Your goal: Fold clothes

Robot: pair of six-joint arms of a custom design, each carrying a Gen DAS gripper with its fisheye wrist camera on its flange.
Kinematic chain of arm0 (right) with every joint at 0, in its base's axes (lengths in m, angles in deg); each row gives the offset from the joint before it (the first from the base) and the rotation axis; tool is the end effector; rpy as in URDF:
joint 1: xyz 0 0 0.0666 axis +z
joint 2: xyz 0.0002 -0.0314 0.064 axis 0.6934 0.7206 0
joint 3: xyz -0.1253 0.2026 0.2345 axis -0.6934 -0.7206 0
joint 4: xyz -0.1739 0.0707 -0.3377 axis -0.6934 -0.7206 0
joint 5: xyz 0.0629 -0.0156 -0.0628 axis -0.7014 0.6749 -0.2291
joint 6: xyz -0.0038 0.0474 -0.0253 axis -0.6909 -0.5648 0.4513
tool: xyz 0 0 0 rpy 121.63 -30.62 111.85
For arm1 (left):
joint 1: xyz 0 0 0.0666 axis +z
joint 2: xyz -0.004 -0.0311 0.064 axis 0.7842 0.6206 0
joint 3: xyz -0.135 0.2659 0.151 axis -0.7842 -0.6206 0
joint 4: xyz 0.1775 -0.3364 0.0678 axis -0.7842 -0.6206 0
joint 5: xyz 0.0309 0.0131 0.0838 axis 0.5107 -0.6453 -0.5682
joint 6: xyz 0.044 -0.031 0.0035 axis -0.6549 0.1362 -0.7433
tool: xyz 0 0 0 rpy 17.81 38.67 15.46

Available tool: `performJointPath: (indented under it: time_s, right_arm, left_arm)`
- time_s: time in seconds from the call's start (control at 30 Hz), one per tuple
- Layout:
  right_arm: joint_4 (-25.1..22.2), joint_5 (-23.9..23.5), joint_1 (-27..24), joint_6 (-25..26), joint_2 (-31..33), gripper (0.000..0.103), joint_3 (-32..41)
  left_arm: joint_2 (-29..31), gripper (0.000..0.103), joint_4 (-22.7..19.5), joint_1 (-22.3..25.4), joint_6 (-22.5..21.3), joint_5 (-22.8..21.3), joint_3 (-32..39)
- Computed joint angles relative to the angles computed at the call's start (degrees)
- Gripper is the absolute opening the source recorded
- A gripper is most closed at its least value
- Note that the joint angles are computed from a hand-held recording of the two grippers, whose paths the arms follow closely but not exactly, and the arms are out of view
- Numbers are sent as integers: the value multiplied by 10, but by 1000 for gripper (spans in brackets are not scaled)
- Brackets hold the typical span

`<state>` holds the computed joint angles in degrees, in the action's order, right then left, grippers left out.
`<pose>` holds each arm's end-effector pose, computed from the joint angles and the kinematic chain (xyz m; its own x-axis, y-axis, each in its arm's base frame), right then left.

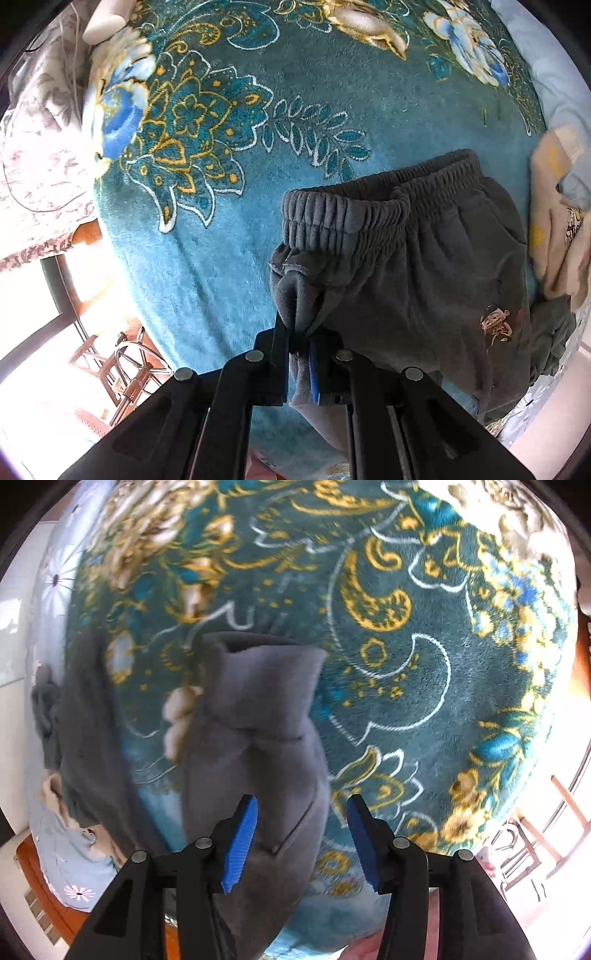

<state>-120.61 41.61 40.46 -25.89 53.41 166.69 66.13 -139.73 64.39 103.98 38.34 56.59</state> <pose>0.4625 -0.0158 0.3223 -0.2285 0.9209 0.3159 0.9664 0.1754 0.1877 0.4058 0.0831 0.3554 -0.4305 -0.8762 0.2166 -0.9025 0.4219 -0.0870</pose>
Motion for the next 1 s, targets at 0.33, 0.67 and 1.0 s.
performJointPath:
  time_s: [0.33, 0.67, 1.0]
  right_arm:
    - [34, -23, 18, -4, 43, 18, -5]
    - [20, 0, -11, 94, 72, 4, 199]
    - [-103, 15, -23, 141, 63, 4, 226]
  left_arm:
    - [-37, 9, 10, -22, 38, -3, -2]
    - [-42, 9, 63, -25, 82, 46, 45]
    - [-123, 8, 57, 5, 152, 92, -99]
